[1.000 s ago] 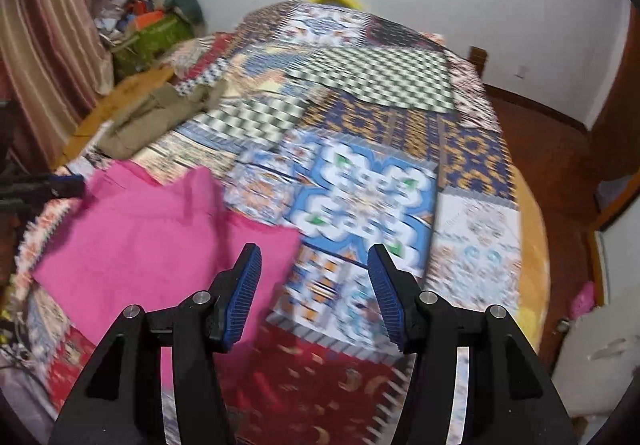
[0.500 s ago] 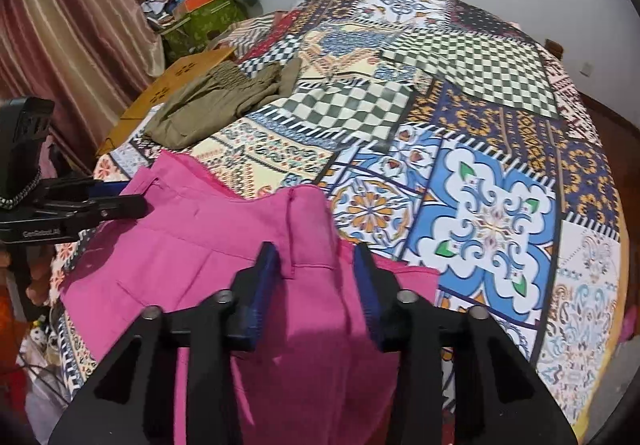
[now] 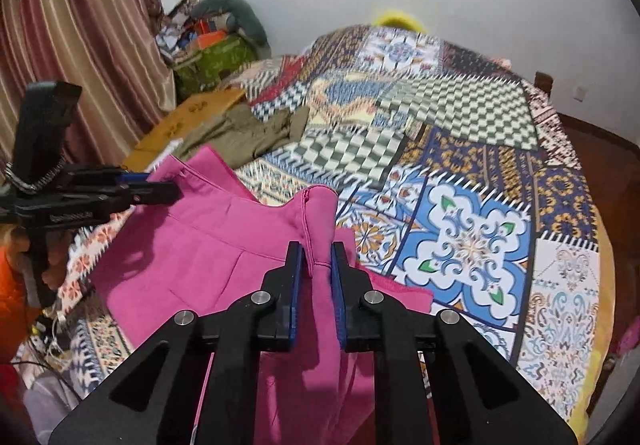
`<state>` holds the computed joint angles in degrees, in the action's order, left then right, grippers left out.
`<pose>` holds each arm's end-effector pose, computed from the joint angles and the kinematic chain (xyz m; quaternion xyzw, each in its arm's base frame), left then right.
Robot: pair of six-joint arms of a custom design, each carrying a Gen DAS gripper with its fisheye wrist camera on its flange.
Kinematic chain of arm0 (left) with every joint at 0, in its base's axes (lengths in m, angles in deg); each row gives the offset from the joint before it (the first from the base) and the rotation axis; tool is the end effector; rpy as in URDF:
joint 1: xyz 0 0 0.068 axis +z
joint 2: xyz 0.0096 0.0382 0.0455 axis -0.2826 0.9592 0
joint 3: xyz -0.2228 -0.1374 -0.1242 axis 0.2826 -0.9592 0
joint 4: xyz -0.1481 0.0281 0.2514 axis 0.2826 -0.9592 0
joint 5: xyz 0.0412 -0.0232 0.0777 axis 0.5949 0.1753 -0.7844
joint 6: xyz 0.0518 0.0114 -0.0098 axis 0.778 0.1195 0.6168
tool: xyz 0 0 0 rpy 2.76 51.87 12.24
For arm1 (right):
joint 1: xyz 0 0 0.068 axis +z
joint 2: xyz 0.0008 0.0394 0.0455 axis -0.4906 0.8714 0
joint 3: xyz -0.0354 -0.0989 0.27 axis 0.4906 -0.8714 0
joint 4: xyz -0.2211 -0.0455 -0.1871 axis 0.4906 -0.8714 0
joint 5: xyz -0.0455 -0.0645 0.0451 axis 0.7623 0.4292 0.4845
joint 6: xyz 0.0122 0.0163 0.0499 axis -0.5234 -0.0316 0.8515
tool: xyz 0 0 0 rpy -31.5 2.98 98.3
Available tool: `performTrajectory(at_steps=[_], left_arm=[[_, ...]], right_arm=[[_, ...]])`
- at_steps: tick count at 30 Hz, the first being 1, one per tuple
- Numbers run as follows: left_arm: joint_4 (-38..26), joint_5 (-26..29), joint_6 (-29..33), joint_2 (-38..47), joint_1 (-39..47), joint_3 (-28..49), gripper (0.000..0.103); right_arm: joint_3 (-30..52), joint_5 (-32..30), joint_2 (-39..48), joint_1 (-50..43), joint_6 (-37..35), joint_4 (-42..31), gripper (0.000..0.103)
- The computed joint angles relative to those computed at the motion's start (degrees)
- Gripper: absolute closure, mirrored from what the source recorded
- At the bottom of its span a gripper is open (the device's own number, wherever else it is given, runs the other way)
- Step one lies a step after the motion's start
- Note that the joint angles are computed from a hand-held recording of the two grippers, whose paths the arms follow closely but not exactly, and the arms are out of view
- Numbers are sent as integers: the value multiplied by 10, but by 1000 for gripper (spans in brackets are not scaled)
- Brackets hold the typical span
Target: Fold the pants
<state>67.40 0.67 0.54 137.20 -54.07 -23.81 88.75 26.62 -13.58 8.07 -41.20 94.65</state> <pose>0.3077 -0.2427 0.0922 0.3079 0.9019 -0.1537 0.2612 0.1528 0.1068 0.1118 0.0019 0.9155 0.1328 0.3797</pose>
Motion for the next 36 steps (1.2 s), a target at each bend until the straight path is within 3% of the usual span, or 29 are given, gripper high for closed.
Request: performTrajectory(at_steps=[3,11,17,21,30,36], left_arm=[[-15,-16,-2,22,-6,16,70],[-5,-4,-15,11,9,-8,63],[-29,63,-30,35,35,13,63],[-22,70,-37,38,34,16,82],[-2,56,-22,9,25,17,86],[-17,5,-21,85,25,70,85]], right_arm=[[-4,4,-10,-4,4,-10,91],[-10,-13,109,-13,21,57,91],[-16,-19,93,-21,19,60,91],[-16,-9,75,-14,20,54,91],[-11,9,15,-27,-8,19,91],[-3,-26,125,-65,-6,78,91]])
